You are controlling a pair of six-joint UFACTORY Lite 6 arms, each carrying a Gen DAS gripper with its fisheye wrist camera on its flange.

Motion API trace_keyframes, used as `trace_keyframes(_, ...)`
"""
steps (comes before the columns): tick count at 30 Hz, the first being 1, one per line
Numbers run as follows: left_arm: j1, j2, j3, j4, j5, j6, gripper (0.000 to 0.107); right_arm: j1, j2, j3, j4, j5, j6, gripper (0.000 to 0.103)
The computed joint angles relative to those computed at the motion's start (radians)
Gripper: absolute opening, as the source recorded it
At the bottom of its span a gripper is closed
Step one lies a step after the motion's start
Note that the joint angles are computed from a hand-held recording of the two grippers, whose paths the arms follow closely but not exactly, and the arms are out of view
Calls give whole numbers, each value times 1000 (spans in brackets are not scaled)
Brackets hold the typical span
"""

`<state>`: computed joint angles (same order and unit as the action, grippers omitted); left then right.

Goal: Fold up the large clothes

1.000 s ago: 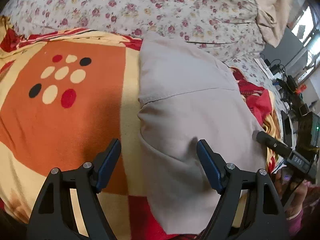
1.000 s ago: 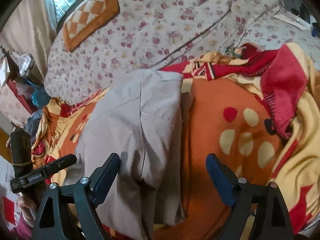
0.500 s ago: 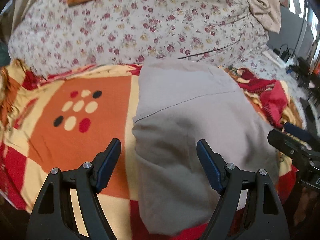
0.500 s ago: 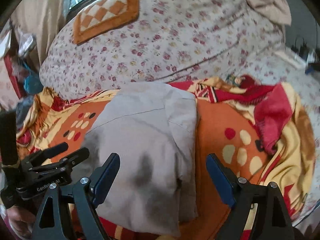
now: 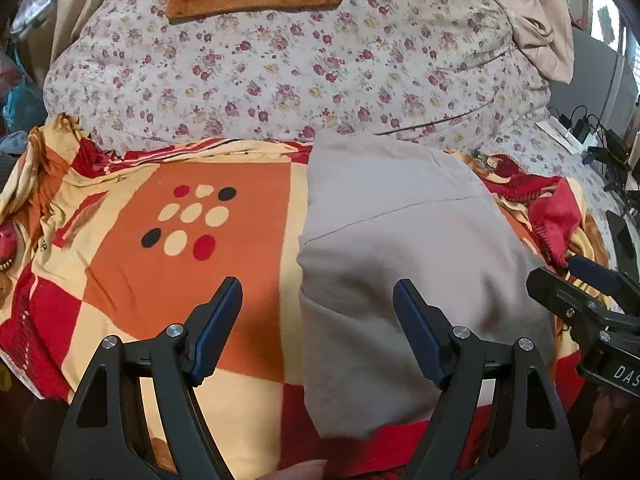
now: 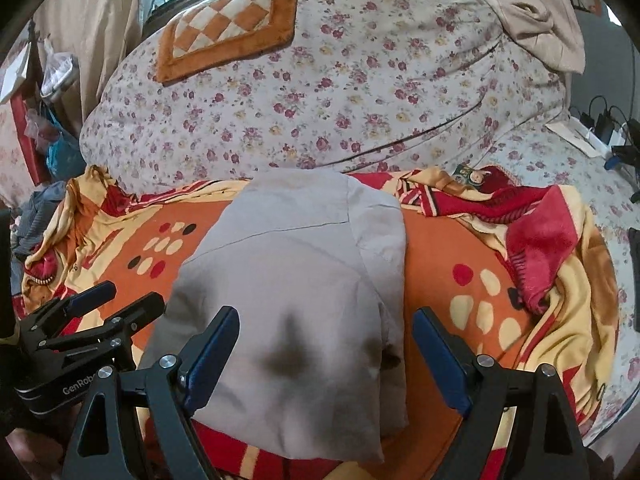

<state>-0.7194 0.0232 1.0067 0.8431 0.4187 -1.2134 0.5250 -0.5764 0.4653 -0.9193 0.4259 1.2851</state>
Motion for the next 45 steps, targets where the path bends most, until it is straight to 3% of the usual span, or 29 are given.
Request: trace_keyframes(45,-4,22,-21,27,-18,-18,78,18,95,-11,-25,-37,65,88)
